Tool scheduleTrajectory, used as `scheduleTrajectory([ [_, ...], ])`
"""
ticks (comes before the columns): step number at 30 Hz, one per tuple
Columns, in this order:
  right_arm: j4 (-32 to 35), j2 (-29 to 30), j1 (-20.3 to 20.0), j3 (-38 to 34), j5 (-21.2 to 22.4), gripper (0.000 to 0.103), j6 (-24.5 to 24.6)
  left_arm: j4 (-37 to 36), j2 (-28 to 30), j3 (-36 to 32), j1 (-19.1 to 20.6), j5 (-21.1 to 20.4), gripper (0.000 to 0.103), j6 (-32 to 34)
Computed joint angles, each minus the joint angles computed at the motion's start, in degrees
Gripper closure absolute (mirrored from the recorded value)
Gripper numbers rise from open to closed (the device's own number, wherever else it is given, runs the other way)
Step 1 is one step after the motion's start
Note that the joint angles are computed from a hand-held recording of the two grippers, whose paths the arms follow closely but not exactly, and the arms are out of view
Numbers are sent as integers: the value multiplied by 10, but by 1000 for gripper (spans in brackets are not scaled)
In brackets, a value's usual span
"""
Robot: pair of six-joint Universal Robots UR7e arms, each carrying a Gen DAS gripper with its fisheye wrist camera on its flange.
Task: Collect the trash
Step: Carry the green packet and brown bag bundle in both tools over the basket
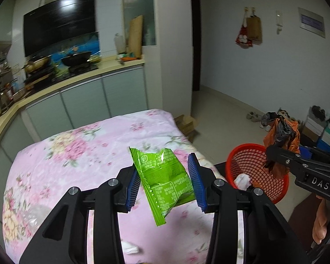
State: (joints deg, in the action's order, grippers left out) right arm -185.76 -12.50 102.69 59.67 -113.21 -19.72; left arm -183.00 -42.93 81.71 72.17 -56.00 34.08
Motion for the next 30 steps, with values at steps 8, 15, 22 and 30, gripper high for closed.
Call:
scheduleTrajectory([
  [8,-26,-17,-12,18,-33,56,18,46,34,-41,-8,-38,63,5],
  [15,-49,-28,-22,28,-64,56,30,109,64,-80,-12,-76,63,-3],
  [22,-64,-40,-33,44,-90,56,44,163,89,-119,-19,-104,63,-15],
  [30,-77,-53,-45,66,-116,56,59,210,123,-159,-27,-127,63,-19],
])
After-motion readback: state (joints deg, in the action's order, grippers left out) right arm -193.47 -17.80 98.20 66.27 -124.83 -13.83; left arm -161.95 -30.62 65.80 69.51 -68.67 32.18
